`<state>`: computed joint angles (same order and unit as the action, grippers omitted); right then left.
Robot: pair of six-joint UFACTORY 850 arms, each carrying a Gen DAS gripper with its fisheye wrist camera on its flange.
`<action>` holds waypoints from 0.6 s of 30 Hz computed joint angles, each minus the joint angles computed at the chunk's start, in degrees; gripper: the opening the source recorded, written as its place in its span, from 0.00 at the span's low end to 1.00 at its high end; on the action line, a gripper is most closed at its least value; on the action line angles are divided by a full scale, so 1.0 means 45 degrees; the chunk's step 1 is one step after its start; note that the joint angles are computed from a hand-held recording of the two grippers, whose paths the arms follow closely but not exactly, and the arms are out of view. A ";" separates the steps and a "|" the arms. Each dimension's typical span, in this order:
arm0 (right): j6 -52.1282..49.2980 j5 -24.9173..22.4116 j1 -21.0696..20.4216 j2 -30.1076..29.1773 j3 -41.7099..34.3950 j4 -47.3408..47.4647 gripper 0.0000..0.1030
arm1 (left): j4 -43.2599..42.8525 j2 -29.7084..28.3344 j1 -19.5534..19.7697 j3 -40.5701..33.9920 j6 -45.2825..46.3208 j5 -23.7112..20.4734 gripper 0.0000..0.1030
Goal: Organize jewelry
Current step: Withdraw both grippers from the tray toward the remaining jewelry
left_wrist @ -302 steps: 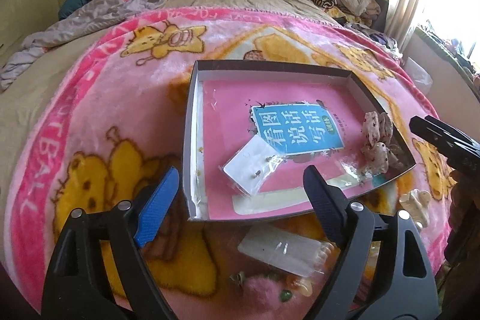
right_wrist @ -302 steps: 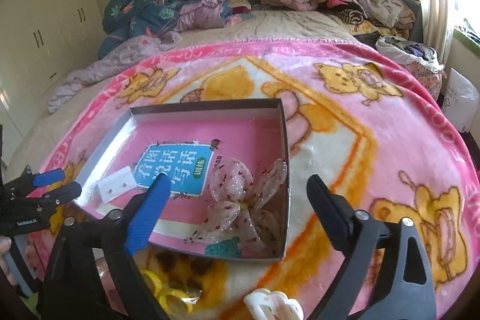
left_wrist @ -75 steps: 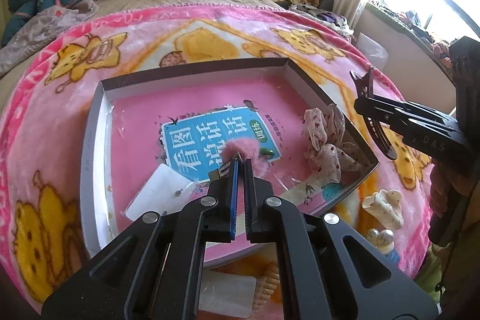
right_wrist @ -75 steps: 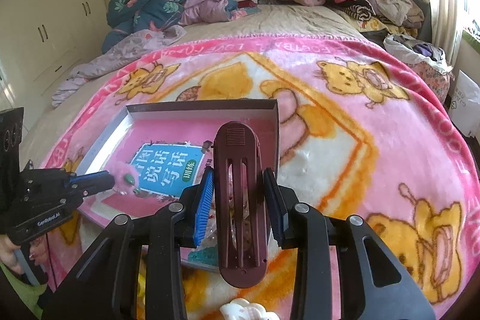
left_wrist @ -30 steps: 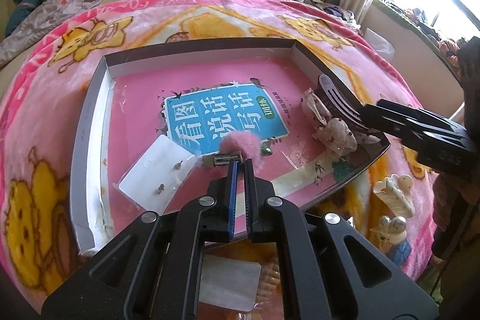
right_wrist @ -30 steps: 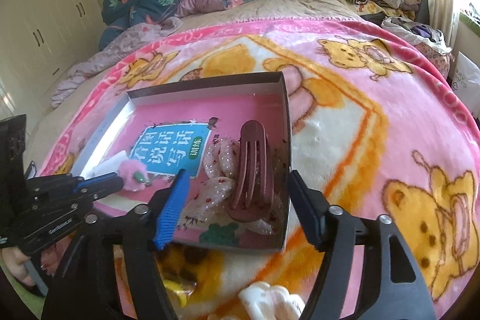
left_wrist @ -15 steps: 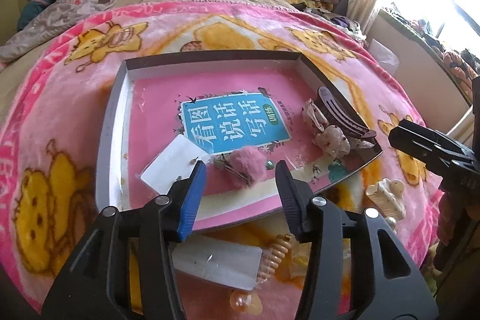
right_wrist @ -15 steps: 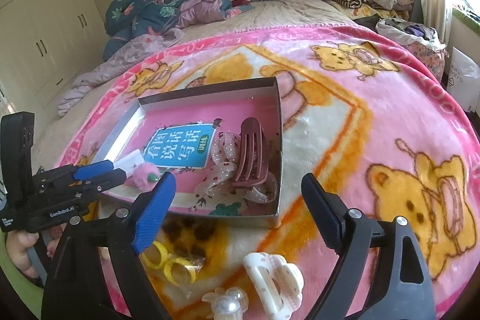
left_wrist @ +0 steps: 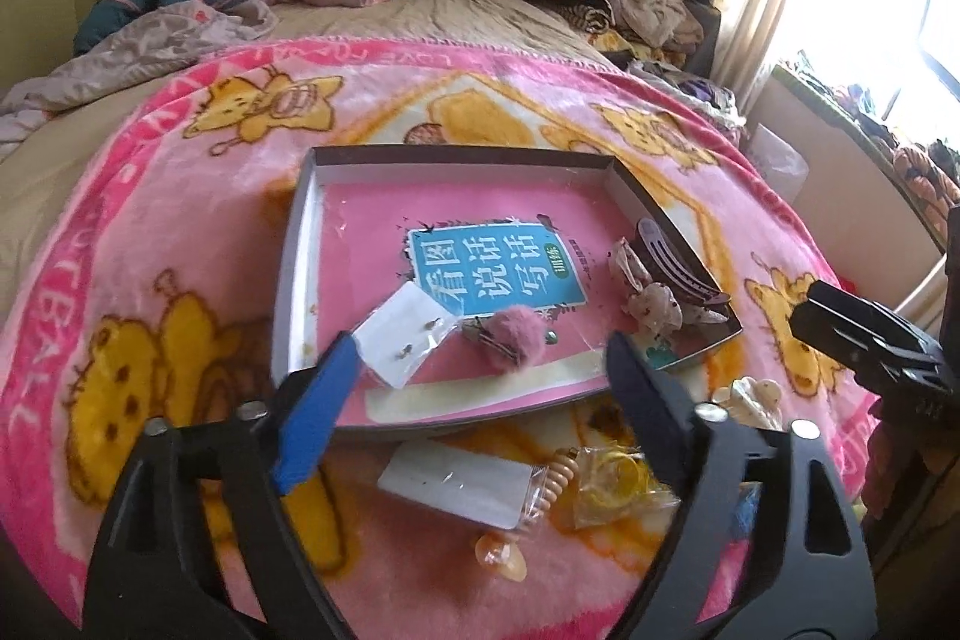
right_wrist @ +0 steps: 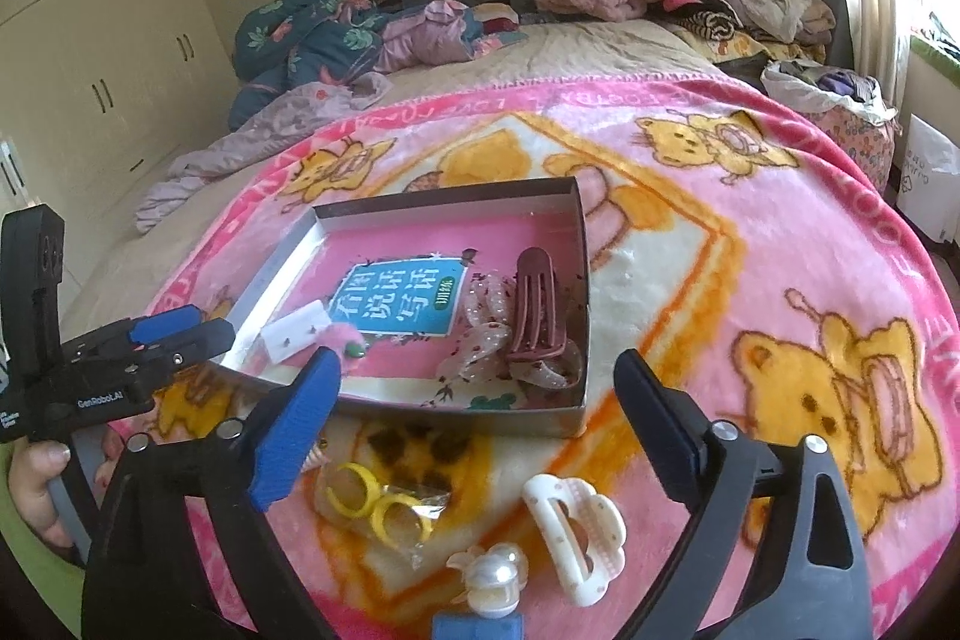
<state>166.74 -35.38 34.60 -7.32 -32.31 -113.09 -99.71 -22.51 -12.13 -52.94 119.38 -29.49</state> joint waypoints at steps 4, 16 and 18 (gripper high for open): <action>-0.0304 -0.0115 0.0326 0.0064 -0.0050 0.0398 0.92 | 0.0001 0.0232 0.0142 0.0215 -0.0041 -0.0059 0.79; -0.0525 -0.0195 0.0947 -0.0012 -0.0142 0.0766 0.93 | -0.0291 0.0715 0.0542 0.0888 0.0584 -0.0104 0.80; -0.0574 -0.0203 0.1047 -0.0069 -0.0174 0.0860 0.93 | -0.0362 0.0772 0.0603 0.0985 0.0694 -0.0098 0.80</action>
